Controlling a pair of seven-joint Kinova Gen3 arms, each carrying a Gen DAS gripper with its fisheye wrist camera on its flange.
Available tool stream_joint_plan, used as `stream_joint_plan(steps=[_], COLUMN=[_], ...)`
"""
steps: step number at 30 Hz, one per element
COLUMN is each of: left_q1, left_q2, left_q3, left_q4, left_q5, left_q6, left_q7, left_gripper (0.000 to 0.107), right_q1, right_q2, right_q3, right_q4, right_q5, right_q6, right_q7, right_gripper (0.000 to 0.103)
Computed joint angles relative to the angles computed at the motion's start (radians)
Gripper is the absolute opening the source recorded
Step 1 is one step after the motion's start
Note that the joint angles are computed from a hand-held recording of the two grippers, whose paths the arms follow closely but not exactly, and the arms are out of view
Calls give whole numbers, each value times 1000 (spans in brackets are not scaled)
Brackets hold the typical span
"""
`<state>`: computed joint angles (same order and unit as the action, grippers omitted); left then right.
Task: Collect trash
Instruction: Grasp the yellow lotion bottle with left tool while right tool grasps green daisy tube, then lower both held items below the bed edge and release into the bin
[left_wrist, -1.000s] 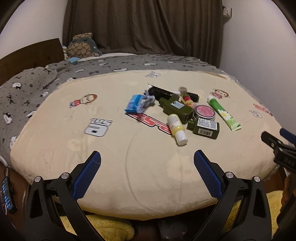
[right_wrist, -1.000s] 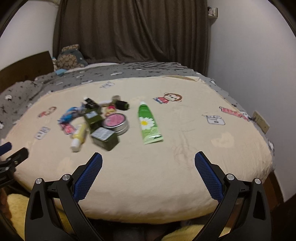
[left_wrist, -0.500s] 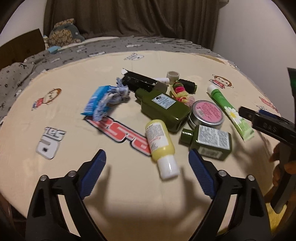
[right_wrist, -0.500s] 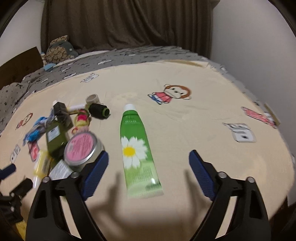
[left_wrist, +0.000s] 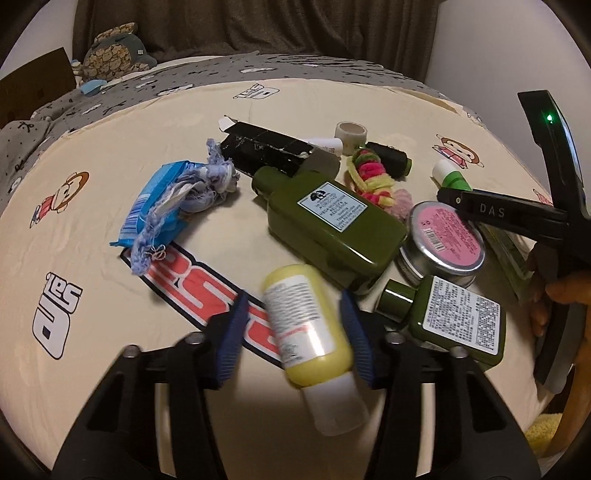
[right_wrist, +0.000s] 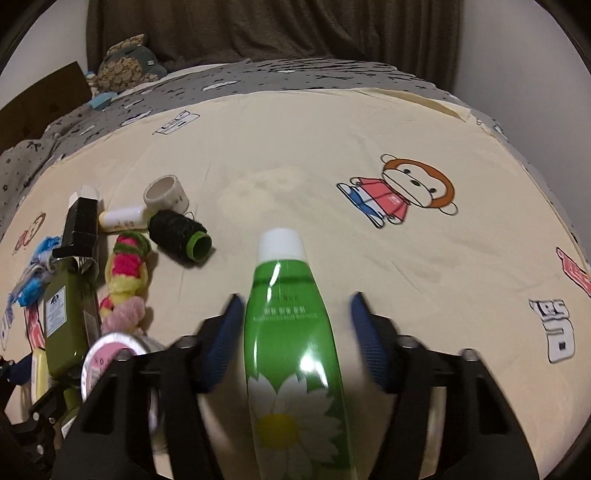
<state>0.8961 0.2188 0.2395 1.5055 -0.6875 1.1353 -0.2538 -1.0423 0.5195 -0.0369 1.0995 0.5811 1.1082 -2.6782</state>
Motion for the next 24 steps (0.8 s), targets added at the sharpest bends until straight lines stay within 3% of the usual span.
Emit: stream_joint_plan(steps=[11, 17, 24], left_q1=[21, 62, 158], left_q2=[-50, -100, -129], left_q3=[30, 88, 187], left_q4=[42, 57, 28], left_q5=[-32, -90, -180], left_q6=[35, 101, 250], left_q7=[40, 120, 207], left_gripper=[31, 29, 29], right_q1=[-75, -152, -257], right_q2=[-98, -192, -256], right_q3=[-17, -82, -211], right_q4=[118, 190, 237], right_q5=[92, 215, 367], right_q6=[18, 73, 183], right_q7=[-112, -224, -368], right_gripper=[42, 42, 42])
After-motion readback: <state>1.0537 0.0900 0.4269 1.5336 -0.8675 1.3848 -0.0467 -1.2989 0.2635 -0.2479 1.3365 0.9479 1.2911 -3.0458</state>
